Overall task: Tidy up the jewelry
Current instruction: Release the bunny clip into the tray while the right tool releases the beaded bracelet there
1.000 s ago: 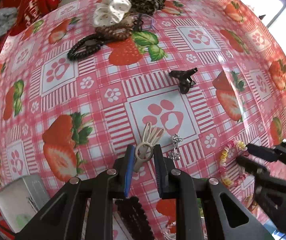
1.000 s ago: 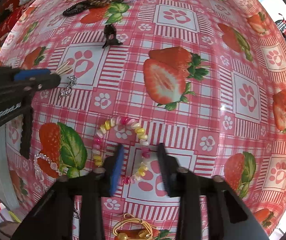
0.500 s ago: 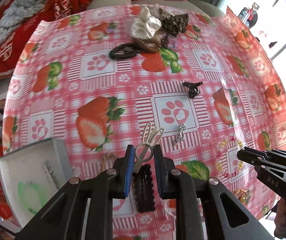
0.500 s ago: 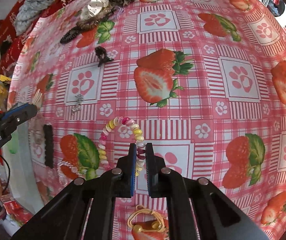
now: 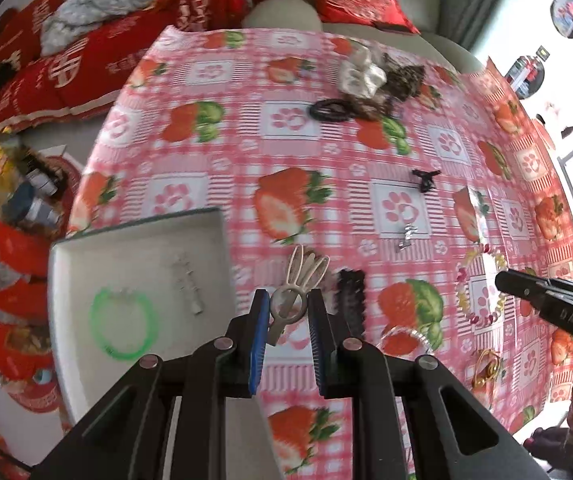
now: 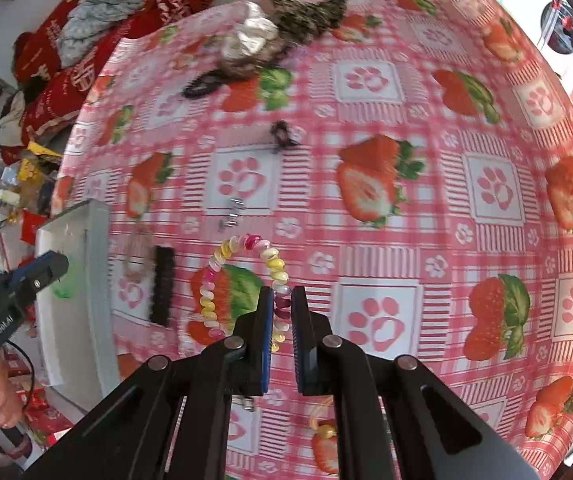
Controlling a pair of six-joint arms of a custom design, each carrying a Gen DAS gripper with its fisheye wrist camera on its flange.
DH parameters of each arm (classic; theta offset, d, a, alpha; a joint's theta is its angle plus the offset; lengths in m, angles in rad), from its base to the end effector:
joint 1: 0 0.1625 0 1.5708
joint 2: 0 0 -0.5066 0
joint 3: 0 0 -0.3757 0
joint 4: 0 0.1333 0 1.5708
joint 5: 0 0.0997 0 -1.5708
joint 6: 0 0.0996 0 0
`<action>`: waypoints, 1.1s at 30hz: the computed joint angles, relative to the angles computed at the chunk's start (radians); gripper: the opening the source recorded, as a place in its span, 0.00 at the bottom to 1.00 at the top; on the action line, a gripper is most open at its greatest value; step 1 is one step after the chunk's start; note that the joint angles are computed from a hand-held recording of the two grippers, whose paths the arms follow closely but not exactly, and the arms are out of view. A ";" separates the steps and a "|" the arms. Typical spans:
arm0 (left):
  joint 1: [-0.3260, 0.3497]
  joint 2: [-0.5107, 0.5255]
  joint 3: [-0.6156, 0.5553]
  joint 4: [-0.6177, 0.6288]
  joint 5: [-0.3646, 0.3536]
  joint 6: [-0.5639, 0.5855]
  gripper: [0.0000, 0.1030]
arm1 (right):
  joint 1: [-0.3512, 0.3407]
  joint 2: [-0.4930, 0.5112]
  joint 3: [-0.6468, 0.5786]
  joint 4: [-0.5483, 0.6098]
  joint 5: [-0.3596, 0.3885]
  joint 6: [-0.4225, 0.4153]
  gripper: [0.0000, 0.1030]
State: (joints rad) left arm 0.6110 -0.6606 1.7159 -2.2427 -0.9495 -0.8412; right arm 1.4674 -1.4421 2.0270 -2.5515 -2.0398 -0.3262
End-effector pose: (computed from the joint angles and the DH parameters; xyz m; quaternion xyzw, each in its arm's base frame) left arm -0.4205 -0.5281 0.0341 0.1135 0.9296 -0.1225 0.3286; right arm 0.0357 -0.5109 0.4139 0.0606 -0.9528 0.1383 0.2633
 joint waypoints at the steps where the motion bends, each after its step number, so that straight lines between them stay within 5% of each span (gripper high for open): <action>1: -0.003 -0.014 0.016 0.003 0.005 -0.018 0.24 | 0.009 -0.001 -0.001 0.005 0.001 0.002 0.09; 17: -0.018 -0.216 0.263 0.076 0.014 -0.308 0.24 | 0.199 0.116 0.006 0.044 0.070 0.008 0.09; 33: 0.026 -0.258 0.392 0.075 -0.014 -0.428 0.24 | 0.279 0.286 0.024 0.095 0.049 0.027 0.09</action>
State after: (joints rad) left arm 0.6367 -0.9183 2.1079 -2.1681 -0.9630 -1.2693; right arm 1.7464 -1.1557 2.0507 -2.4569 -1.9909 -0.2994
